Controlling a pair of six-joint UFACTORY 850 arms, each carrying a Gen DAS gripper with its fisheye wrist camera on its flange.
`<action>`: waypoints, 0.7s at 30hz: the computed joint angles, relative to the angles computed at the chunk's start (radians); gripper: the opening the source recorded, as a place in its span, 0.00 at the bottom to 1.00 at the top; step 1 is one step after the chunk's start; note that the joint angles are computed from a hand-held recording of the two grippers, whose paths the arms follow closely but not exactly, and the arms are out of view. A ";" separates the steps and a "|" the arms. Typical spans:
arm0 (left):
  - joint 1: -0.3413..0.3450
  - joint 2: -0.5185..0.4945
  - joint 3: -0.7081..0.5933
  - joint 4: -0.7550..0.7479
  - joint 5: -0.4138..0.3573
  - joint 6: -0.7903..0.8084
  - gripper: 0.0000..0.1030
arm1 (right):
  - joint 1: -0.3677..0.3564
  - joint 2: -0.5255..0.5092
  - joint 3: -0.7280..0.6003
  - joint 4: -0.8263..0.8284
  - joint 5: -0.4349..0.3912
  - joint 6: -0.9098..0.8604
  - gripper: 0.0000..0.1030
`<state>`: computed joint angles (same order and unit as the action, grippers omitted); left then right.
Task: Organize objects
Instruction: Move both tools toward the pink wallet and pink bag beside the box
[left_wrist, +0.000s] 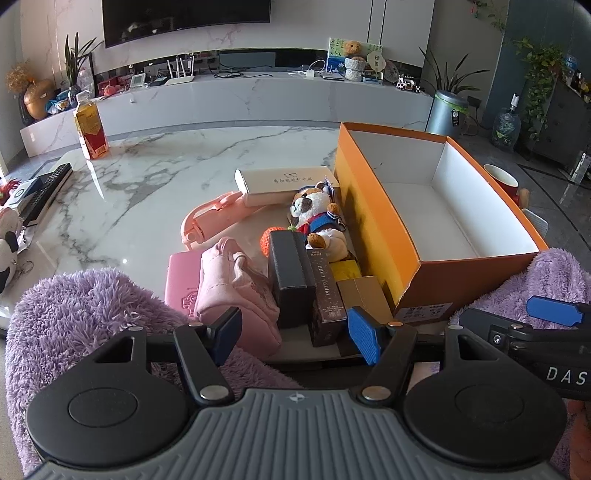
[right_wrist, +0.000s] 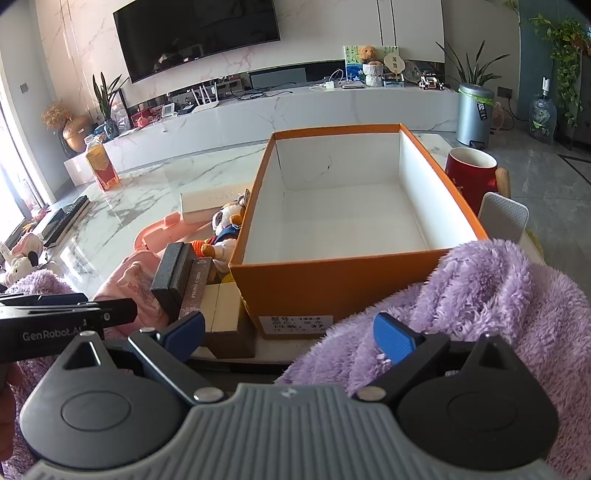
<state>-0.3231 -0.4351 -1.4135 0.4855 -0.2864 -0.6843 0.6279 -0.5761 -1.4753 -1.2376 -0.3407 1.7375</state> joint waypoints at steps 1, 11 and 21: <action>0.000 0.000 0.000 -0.006 0.000 0.005 0.74 | 0.000 0.000 0.001 0.001 0.001 0.000 0.93; 0.012 -0.012 -0.011 -0.135 -0.001 0.130 0.67 | -0.006 -0.010 -0.010 0.046 0.017 -0.049 0.80; 0.046 -0.050 -0.044 -0.551 -0.007 0.530 0.37 | -0.027 -0.078 -0.091 0.418 0.131 -0.458 0.49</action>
<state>-0.2767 -0.4851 -1.4579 -0.0654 -0.2938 -0.1546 0.6006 -0.6544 -1.5660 -0.8198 -0.2098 1.2790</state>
